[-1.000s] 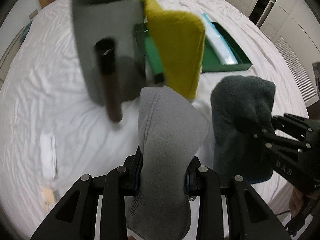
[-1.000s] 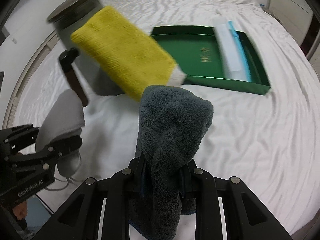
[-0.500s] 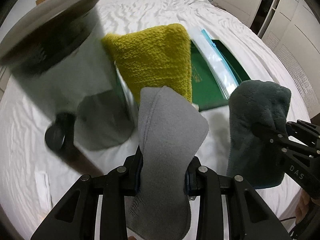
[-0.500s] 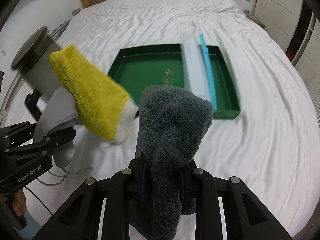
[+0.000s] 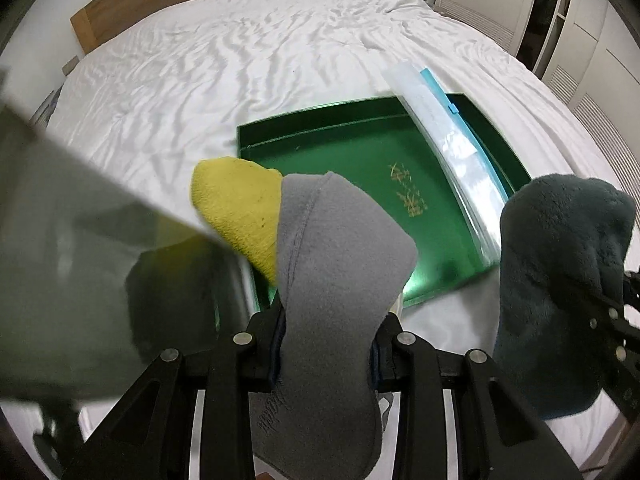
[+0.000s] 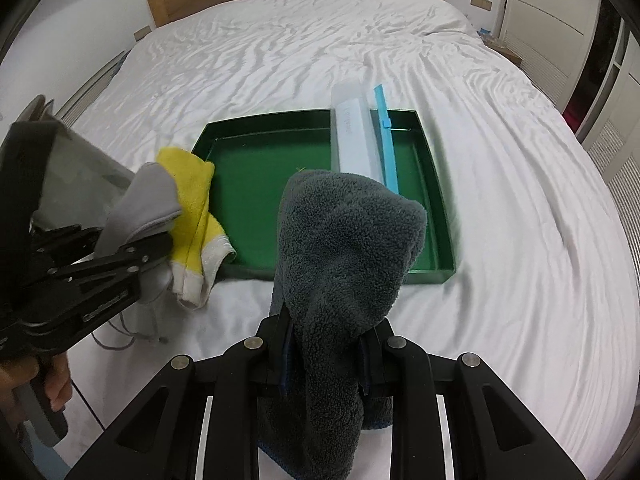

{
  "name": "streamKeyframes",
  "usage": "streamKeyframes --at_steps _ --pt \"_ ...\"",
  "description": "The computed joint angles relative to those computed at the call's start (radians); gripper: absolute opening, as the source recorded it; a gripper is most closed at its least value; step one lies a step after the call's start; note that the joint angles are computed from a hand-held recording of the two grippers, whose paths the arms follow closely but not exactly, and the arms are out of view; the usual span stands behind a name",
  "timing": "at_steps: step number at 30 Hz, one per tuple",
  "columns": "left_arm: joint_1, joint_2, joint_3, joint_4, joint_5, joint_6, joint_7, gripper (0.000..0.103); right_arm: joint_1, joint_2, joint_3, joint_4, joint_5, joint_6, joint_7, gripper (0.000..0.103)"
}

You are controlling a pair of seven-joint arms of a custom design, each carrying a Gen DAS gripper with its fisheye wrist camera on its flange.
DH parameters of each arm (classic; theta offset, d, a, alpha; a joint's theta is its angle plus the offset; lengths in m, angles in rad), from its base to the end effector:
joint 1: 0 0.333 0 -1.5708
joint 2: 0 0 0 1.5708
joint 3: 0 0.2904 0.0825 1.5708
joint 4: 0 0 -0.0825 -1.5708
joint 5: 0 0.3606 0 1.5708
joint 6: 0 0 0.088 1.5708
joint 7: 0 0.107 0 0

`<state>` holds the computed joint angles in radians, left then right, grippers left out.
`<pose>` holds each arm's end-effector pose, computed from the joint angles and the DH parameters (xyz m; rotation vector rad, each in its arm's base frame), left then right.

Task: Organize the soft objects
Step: 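Lower the eye mask and dark towel into the green tray with both tools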

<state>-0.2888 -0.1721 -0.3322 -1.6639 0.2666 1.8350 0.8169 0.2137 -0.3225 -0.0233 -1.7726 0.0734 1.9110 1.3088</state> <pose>0.4144 -0.2909 0.6716 -2.0466 1.8487 -0.4180 0.4518 0.0902 0.7034 -2.3175 1.4646 -0.3935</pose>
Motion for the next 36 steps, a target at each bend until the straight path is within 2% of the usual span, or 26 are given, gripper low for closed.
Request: streamKeyframes --at_steps 11,22,36 --pt "-0.022 0.15 0.031 0.128 0.031 0.04 -0.025 0.029 -0.009 0.098 0.007 0.071 -0.019 0.061 -0.033 0.023" --pt "-0.077 0.273 0.068 0.238 0.033 0.052 -0.018 0.029 -0.022 0.226 0.028 0.166 -0.054 0.122 -0.064 0.024" --pt "-0.1 0.354 0.108 0.33 -0.011 0.039 -0.061 0.03 -0.034 0.408 0.048 0.352 -0.097 0.117 -0.119 0.024"
